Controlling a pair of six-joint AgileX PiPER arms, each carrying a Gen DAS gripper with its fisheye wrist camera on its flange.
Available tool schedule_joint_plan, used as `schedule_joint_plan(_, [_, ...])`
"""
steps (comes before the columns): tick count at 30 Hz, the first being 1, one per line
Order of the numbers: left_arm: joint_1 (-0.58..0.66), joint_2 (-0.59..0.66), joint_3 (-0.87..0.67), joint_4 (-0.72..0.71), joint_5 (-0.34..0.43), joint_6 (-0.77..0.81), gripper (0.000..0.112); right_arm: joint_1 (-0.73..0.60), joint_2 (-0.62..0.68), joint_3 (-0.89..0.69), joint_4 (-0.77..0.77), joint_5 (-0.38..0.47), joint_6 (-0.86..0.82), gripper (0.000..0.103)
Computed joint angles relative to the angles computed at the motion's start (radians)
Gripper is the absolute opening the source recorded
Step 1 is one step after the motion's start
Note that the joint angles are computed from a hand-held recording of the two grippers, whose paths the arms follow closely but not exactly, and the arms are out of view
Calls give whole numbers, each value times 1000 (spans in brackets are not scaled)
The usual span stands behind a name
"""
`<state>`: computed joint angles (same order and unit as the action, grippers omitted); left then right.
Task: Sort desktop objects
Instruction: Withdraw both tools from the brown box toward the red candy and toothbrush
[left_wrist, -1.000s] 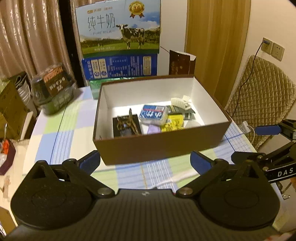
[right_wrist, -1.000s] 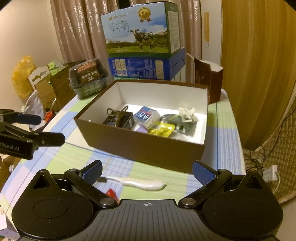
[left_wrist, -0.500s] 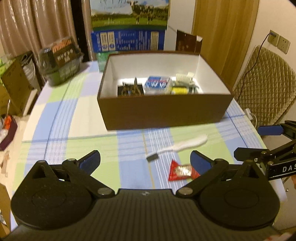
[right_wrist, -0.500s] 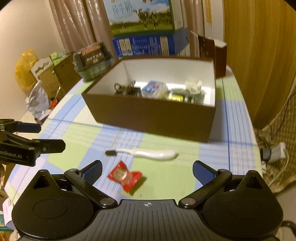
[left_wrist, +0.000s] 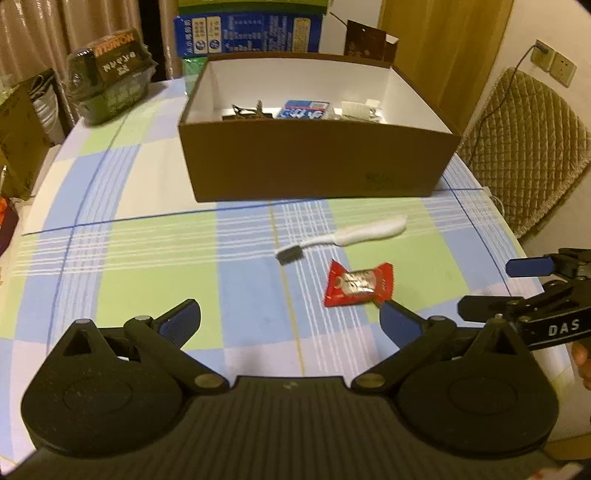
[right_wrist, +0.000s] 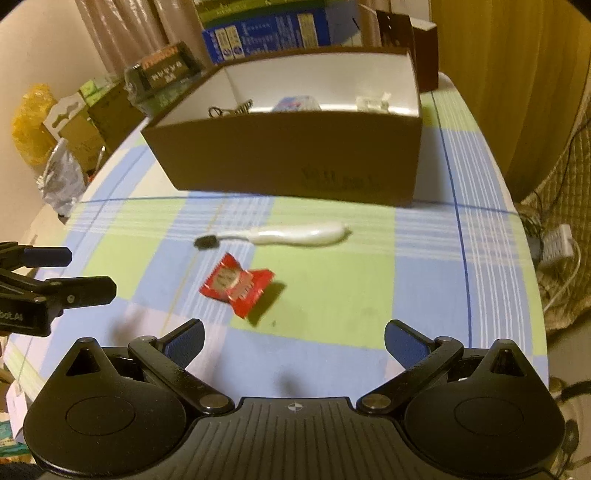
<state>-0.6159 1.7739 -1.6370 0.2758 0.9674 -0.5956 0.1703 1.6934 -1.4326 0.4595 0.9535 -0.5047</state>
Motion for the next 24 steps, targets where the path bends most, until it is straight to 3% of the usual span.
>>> schedule_joint_plan(12, [-3,33,61,-78,-124,114,99,-13,18,51,-83,-37,66,101])
schedule_joint_plan(19, [33,82,88,-153,-243,314,95,-36,48,57,-132,-43,115,101])
schedule_joint_plan(24, [83,158,42,-247,-245,502,90,-58,69,58,-151,-46,144,101])
